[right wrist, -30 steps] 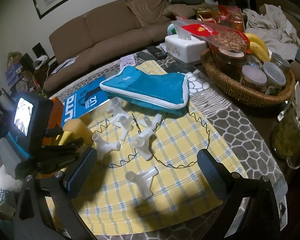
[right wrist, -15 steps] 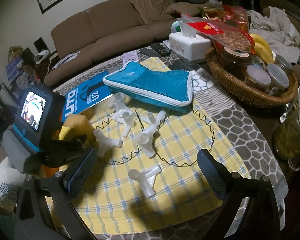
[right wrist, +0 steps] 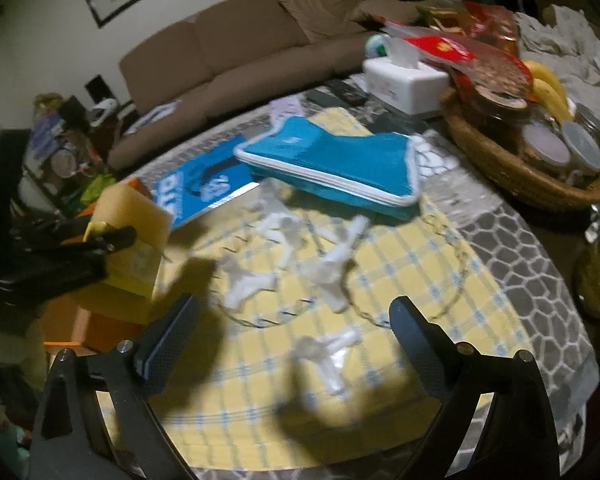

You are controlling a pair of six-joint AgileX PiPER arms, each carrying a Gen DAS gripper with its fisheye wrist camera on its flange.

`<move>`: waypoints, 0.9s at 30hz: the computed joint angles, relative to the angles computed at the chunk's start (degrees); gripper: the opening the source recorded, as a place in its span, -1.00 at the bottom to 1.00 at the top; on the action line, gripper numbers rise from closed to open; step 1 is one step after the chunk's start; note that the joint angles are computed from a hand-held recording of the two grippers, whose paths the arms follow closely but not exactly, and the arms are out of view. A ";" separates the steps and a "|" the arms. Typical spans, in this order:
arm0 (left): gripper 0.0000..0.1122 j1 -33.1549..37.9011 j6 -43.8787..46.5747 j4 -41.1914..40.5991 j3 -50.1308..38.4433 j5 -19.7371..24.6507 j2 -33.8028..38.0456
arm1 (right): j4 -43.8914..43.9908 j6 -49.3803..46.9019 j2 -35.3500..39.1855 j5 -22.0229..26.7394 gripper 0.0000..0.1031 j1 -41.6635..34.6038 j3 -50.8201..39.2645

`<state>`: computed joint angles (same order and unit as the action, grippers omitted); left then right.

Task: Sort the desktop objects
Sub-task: 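Carry the sponge block over the orange box and release it inside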

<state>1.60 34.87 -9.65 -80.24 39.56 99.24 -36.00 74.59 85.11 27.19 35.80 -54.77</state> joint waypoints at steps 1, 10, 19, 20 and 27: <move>0.09 1.29 1.38 -1.13 -0.46 0.87 -0.57 | -0.19 0.10 0.42 -0.47 0.89 0.49 -0.58; 0.09 17.04 10.28 -6.10 -8.51 7.84 1.84 | -2.14 -0.18 8.35 2.83 0.89 7.60 -11.10; 0.10 24.38 8.49 3.90 -15.00 6.16 13.37 | 0.48 -3.43 16.22 6.34 0.89 11.37 -21.27; 0.09 24.54 8.01 4.97 -15.36 5.75 14.39 | 0.70 -3.75 17.05 6.82 0.89 11.78 -22.36; 0.10 24.83 6.30 8.35 -18.05 5.16 20.29 | 2.70 -7.50 21.57 9.61 0.89 13.04 -28.04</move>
<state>26.43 41.17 -1.30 -98.30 44.72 119.53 -33.31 67.09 106.68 36.79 48.84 -82.81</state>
